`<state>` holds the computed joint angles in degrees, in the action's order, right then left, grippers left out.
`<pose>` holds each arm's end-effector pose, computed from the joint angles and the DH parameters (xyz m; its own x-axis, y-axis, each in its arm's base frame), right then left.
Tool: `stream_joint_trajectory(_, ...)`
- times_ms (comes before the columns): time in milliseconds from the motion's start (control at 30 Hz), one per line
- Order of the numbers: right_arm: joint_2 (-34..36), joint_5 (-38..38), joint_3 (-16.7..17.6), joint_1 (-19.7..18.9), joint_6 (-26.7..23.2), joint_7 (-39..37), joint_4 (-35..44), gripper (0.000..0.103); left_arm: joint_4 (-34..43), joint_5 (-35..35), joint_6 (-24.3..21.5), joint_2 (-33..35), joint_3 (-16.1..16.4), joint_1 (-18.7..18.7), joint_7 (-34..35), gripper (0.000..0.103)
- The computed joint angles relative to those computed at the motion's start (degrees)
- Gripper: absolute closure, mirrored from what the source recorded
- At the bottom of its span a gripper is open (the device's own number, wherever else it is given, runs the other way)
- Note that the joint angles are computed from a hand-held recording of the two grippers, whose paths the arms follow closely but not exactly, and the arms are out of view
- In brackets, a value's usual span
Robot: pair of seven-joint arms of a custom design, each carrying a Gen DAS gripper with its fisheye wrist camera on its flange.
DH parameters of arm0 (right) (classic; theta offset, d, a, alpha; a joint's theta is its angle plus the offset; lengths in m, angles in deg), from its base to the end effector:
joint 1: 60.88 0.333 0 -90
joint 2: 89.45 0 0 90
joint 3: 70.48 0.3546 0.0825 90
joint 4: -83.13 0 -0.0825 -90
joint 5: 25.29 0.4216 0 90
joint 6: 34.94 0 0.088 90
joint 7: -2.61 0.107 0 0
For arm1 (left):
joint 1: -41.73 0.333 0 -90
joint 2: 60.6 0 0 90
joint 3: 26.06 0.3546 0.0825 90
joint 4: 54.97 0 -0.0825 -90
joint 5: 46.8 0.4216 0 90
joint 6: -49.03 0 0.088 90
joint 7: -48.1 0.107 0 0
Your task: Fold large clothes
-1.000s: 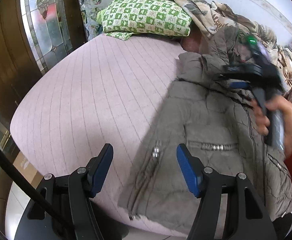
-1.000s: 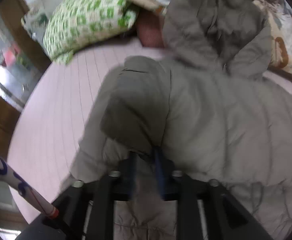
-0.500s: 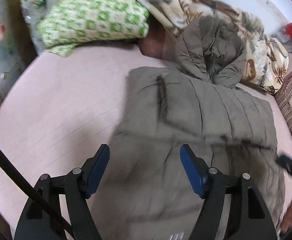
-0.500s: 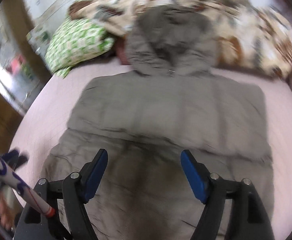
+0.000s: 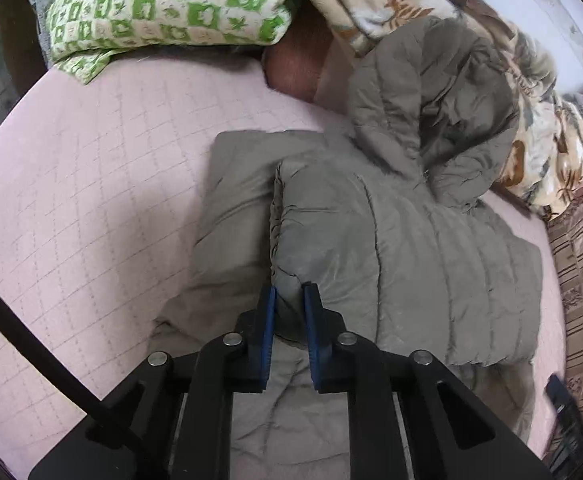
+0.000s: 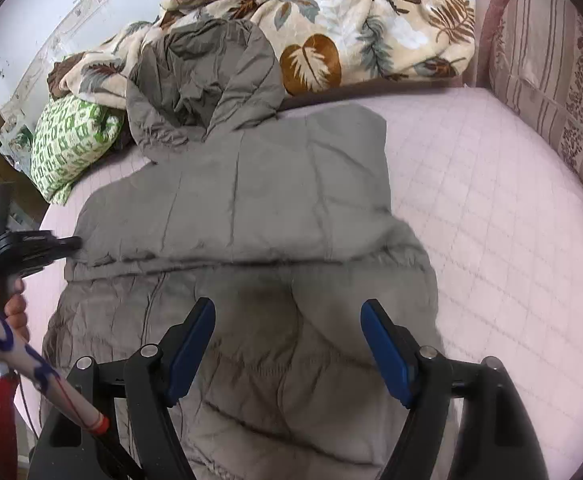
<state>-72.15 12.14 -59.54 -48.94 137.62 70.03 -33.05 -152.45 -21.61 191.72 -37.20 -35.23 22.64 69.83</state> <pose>0.6394 0.2123 0.3791 0.2319 -0.9325 -0.2769 -0.7973 -0.0191 -0.6033 0.6591 -0.3399 0.4165 0.3655 -0.9104 0.1939 -0.8133 -0.4137 -0.4091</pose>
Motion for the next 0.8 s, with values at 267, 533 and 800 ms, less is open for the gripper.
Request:
stream_joint_trajectory(267,7.42,-8.20,-6.86,7.66,2.08,7.76,9.51,0.023,1.40,0.59,-1.33,3.53,1.60,-0.90,-3.50,0.077)
stream_joint_trajectory(533,17.79,-19.23,-13.75,11.71,-7.79,22.56,22.05,0.016,-2.98,6.46,-6.15,-2.77,1.64,-2.28,-6.35,0.057)
stream_joint_trajectory(800,6.68,-14.15,-3.32,1.59,-3.52,16.25,8.11,0.016,-18.98,12.46,-13.95,-17.47,-2.63,-2.17,-10.52,0.044)
